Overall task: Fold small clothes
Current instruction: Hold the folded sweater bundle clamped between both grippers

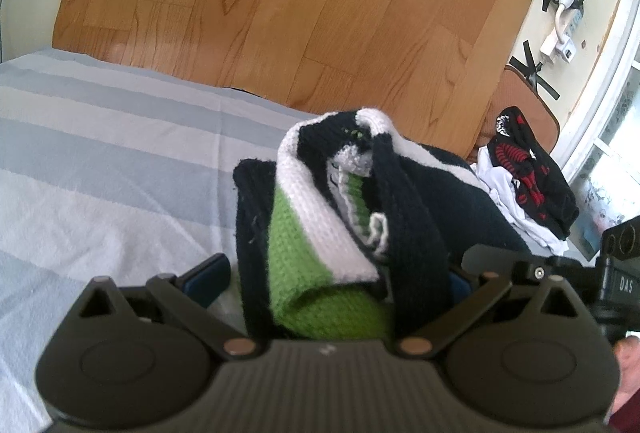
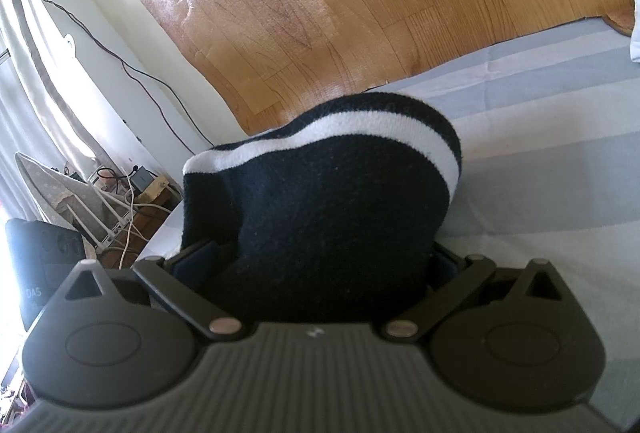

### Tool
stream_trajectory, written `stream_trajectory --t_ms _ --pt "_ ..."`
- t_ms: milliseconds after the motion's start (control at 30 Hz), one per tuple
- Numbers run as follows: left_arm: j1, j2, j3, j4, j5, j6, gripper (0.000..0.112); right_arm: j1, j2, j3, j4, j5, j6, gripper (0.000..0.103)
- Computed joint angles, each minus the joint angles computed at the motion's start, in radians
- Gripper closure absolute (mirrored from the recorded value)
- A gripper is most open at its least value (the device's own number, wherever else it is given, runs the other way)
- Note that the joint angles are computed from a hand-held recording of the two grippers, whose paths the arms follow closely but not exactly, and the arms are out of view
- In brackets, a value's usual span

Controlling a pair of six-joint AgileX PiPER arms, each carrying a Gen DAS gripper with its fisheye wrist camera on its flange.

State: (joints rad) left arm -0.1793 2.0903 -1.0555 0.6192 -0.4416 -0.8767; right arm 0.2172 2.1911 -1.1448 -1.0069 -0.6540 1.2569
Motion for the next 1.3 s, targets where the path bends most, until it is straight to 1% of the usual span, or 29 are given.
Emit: stream_trajectory --t_ms 567,767,933,1033,1300 --pt "0.006 -0.006 -0.002 0.045 0.007 -0.041 0.009 -0.002 -0.002 0.001 -0.004 -0.001 0.002 0.0" --pt "0.006 -0.007 -0.001 0.045 0.005 -0.042 0.009 -0.018 -0.016 0.03 -0.015 -0.027 -0.003 0.0" --pt "0.001 -0.01 0.005 0.029 0.008 -0.02 0.009 -0.039 -0.035 0.078 -0.006 -0.063 -0.034 0.0" --pt "-0.001 -0.01 0.005 0.023 0.011 -0.006 0.009 -0.039 -0.041 0.094 0.008 -0.066 -0.051 0.0" --pt "-0.024 -0.021 0.019 -0.081 0.025 0.104 0.009 -0.04 -0.04 0.091 0.004 -0.066 -0.051 0.0"
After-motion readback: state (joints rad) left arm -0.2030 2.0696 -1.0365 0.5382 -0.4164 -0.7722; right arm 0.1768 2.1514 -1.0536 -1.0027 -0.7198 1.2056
